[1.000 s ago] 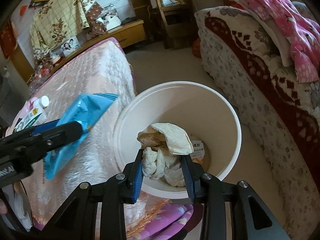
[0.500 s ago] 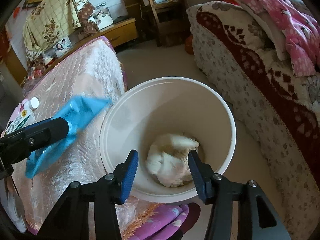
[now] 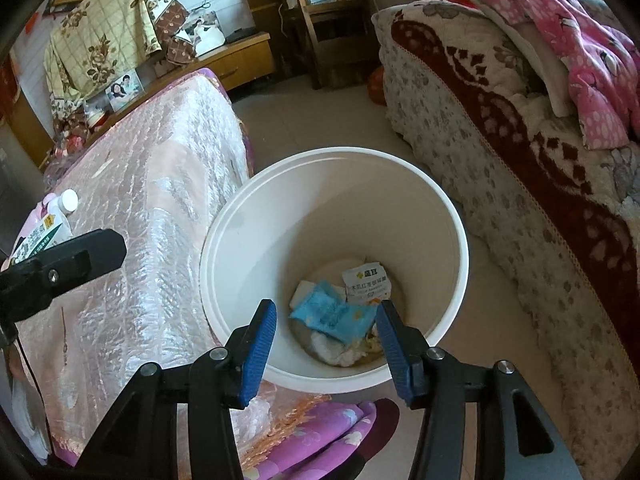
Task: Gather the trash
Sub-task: 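Move both open grippers back over the remaining trash on the bed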
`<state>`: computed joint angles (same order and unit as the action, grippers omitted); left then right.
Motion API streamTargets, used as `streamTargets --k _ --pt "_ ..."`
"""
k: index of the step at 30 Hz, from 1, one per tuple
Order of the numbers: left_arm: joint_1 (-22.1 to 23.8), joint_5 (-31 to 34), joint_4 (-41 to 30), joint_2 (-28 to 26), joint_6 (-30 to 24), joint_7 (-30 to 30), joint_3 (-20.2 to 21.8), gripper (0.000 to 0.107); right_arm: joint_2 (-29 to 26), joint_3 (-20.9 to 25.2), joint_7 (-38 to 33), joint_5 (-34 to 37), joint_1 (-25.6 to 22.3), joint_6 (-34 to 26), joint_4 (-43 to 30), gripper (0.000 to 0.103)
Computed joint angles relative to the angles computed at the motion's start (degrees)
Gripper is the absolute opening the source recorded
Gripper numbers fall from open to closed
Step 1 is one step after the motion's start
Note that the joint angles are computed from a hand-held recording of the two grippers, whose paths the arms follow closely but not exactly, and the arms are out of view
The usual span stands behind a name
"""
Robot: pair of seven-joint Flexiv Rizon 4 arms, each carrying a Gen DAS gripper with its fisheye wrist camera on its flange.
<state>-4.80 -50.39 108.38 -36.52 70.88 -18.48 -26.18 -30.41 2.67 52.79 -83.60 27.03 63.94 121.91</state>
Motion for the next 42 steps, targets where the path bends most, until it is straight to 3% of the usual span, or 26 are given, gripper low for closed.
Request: streamTargets --k 10,15,19,22,31,42 --pt "1.38 -4.12 2.60 1.67 4.25 3.66 -1.80 0.061 1.05 0.59 -3.60 3.43 1.92 -2.32 -0.56 0.050" --pt "3.43 -8.44 4.59 2.67 8.79 8.60 -4.70 0.061 2.09 0.94 -6.18 5.57 3.29 -4.09 -1.45 0.051" --pt "5.38 -13.18 5.96 3.77 10.87 13.09 -6.82 0.061 2.98 1.23 -9.11 6.82 4.65 -6.03 -2.90 0.062" --pt "5.57 -17.34 6.55 4.89 11.15 16.56 -6.65 0.061 3.28 1.61 -12.43 8.43 5.95 -8.22 -4.63 0.063" --pt "4.93 -29.44 7.23 8.64 9.73 25.33 -2.31 0.061 1.26 0.94 -18.86 10.09 8.60 -9.07 -10.97 0.064" --pt "2.62 -33.08 4.86 9.45 6.33 25.53 7.73 0.061 -5.40 -1.60 -28.91 15.71 12.67 -6.25 -21.40 0.065"
